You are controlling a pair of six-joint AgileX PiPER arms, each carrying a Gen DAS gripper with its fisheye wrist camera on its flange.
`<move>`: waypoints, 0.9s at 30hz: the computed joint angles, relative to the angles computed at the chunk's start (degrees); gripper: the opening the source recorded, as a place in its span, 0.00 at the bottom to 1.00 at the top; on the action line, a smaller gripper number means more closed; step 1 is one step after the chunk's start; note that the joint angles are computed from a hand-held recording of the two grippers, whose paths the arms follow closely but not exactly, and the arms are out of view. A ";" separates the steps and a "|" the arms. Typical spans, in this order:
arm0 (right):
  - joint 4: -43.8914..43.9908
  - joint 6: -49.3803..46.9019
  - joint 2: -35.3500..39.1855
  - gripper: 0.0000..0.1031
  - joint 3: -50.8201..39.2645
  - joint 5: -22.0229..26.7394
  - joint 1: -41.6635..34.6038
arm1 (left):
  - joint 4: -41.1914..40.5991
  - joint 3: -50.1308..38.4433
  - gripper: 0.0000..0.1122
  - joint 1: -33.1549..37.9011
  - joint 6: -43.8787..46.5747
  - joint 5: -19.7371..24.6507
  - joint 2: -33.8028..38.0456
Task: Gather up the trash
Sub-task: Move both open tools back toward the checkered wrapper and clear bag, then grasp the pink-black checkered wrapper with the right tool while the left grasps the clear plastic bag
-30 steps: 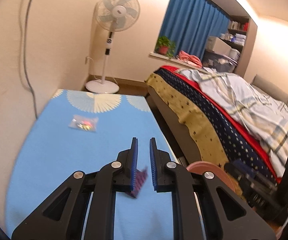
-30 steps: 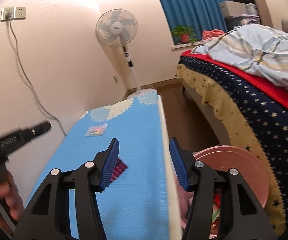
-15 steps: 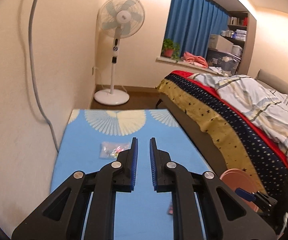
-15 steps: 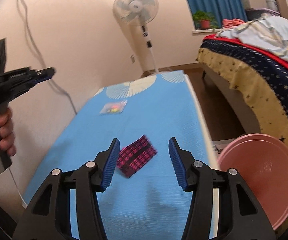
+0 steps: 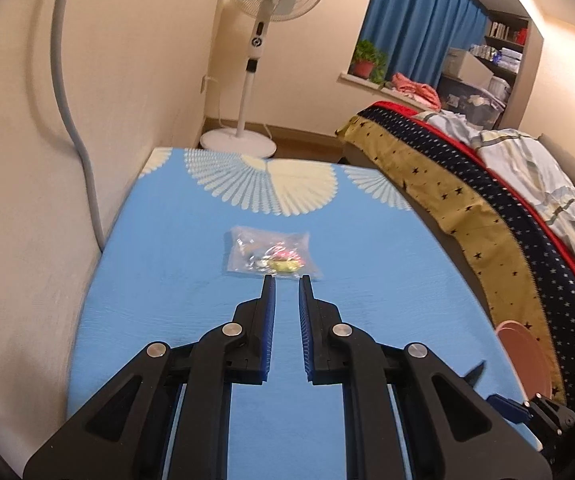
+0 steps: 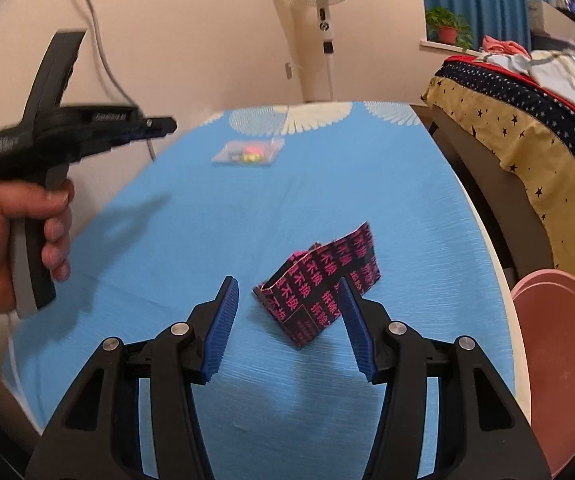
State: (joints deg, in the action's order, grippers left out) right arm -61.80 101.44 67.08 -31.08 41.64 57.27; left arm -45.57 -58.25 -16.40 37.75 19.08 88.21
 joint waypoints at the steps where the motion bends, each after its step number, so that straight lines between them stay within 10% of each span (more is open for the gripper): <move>1: 0.44 -0.67 1.14 0.51 -0.61 -0.07 -0.29 | -0.89 -0.44 0.11 0.34 0.99 0.02 0.95; 16: 0.29 -0.02 1.45 0.08 -0.48 3.15 -2.35 | 7.63 -14.69 0.24 1.70 -11.90 0.56 18.35; 27: 0.97 -0.87 -0.48 0.07 0.67 1.60 -4.23 | 8.68 -19.96 0.25 1.60 -15.76 4.86 23.09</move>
State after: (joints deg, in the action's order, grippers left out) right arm -60.83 100.57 66.59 -30.42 43.25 53.04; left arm -36.89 -78.22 -14.80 21.99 23.94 111.31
